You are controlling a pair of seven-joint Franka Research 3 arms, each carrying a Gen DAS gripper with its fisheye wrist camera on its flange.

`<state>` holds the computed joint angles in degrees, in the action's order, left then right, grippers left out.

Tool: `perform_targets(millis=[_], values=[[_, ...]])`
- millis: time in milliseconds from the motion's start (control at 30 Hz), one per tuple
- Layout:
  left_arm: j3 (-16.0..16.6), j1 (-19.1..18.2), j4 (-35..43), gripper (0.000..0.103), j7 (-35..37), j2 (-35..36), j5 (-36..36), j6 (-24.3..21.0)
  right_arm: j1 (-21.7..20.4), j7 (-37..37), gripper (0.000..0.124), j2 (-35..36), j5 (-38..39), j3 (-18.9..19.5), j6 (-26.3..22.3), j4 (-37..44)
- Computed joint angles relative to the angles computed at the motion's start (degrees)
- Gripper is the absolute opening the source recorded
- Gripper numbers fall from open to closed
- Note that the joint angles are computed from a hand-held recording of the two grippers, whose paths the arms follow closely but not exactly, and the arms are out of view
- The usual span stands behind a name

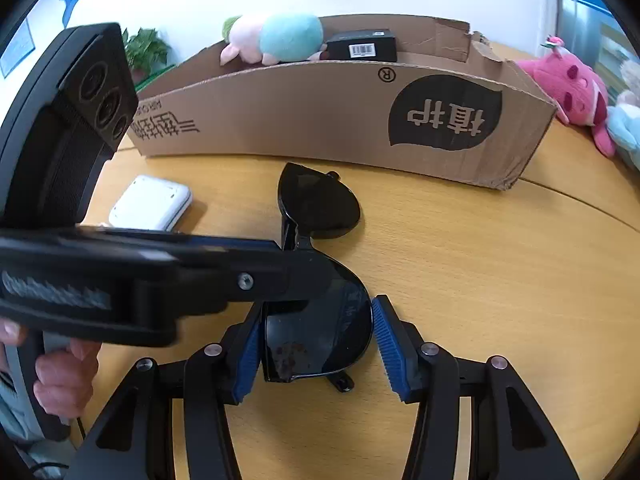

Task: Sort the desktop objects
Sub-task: 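Close the right gripper on a sunglasses lens while the left gripper grips the temple, then lift the black sunglasses with both grippers, then carry the sunglasses into the cardboard box and open both grippers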

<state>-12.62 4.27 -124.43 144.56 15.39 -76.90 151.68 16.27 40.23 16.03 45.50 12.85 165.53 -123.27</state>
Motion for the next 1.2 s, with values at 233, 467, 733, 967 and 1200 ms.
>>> perform_targets(millis=[233, 467, 733, 967, 1200], values=[[0.1, -0.6, -2.0, 0.032, 4.3, -2.7, -3.7, 1.7, -0.4, -3.7, 0.050, -1.1, 5.0, 1.2, 1.5, -1.1], [1.4, -2.6, -3.2, 0.032, 9.0, -6.9, -7.9, 3.1, -0.6, -13.1, 0.050, -4.6, 16.6, 2.3, 2.9, -2.0], [3.3, -4.5, -0.8, 0.031, 11.9, -9.8, -8.5, 4.6, 2.6, -22.1, 0.050, -8.4, 26.8, -0.3, 4.4, -0.6], [3.9, -4.0, 5.9, 0.031, 12.0, -8.7, -4.0, 5.2, 3.8, -24.7, 0.050, -6.3, 28.9, -1.1, 6.5, 6.6], [2.8, -1.0, 20.0, 0.031, 6.5, -1.0, 6.9, 3.5, 3.5, -14.6, 0.050, 0.9, 18.4, -1.8, 6.6, 19.8]])
